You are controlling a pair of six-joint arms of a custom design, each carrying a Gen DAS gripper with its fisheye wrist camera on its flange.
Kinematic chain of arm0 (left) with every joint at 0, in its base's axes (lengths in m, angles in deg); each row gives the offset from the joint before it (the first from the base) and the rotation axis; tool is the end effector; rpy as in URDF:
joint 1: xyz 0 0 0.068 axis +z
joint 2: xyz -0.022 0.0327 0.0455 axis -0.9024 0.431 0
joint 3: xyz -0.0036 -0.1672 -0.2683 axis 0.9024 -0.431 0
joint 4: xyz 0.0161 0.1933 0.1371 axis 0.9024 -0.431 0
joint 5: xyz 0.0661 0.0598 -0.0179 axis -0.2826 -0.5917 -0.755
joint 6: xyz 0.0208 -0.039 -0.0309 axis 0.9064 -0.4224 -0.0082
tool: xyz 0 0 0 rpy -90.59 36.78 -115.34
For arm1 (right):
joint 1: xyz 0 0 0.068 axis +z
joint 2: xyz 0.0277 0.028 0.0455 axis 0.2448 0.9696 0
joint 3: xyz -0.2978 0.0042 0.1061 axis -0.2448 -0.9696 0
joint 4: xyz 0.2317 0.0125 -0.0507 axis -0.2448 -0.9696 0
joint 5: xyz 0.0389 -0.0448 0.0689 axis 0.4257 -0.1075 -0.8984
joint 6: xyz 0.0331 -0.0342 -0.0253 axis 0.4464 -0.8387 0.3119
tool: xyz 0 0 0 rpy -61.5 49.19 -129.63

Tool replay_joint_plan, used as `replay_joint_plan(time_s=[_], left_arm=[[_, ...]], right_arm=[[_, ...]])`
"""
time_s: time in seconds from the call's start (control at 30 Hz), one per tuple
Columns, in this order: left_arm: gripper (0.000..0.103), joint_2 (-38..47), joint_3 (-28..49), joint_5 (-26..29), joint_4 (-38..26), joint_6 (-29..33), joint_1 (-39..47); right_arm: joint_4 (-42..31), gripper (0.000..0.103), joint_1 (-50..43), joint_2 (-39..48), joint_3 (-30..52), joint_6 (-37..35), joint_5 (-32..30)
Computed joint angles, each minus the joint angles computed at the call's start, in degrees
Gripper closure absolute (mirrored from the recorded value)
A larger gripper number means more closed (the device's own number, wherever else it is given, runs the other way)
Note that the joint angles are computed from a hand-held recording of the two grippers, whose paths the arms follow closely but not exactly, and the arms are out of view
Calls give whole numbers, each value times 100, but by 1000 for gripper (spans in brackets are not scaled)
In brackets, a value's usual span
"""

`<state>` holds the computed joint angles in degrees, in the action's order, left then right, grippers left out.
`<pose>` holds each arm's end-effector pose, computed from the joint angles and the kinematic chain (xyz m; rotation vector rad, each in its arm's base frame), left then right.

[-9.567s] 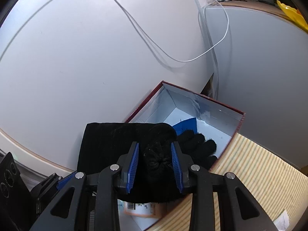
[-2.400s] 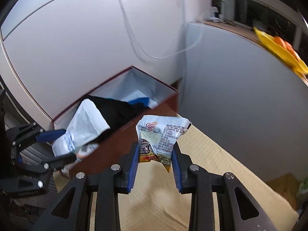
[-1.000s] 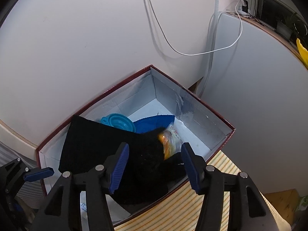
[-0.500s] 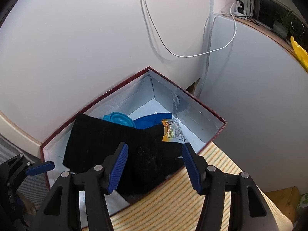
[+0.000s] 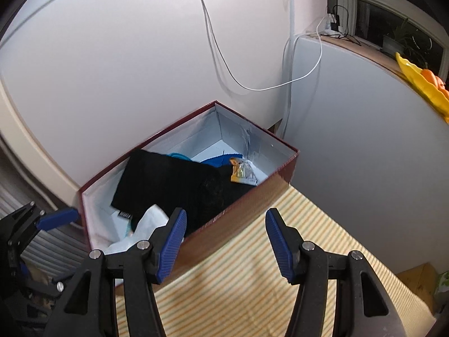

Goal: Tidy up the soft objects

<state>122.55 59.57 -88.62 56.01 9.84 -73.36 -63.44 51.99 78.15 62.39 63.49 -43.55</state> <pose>0.1519 -0.0241 0.2057 0.1416 2.4060 -0.1050 0.2608 0.2015 0.2222 -0.6556 2.4372 0.2985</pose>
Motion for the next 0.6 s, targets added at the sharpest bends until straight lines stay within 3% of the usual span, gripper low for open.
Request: replay_joint_plan(time_s=[0.3, 0.43, 0.6], left_arm=[[33, -1188, -226, -1137, -635, -1150, -1224], [33, -1716, -275, -2351, -1143, -2120, -2426], [33, -2143, -114, -3935, -2206, -3591, -4033]], right_arm=[[573, 46, 532, -1640, -1579, 488, 572], [657, 43, 1036, -2239, -2076, 899, 1138], [616, 43, 1560, -2561, -2412, 1371, 1573]])
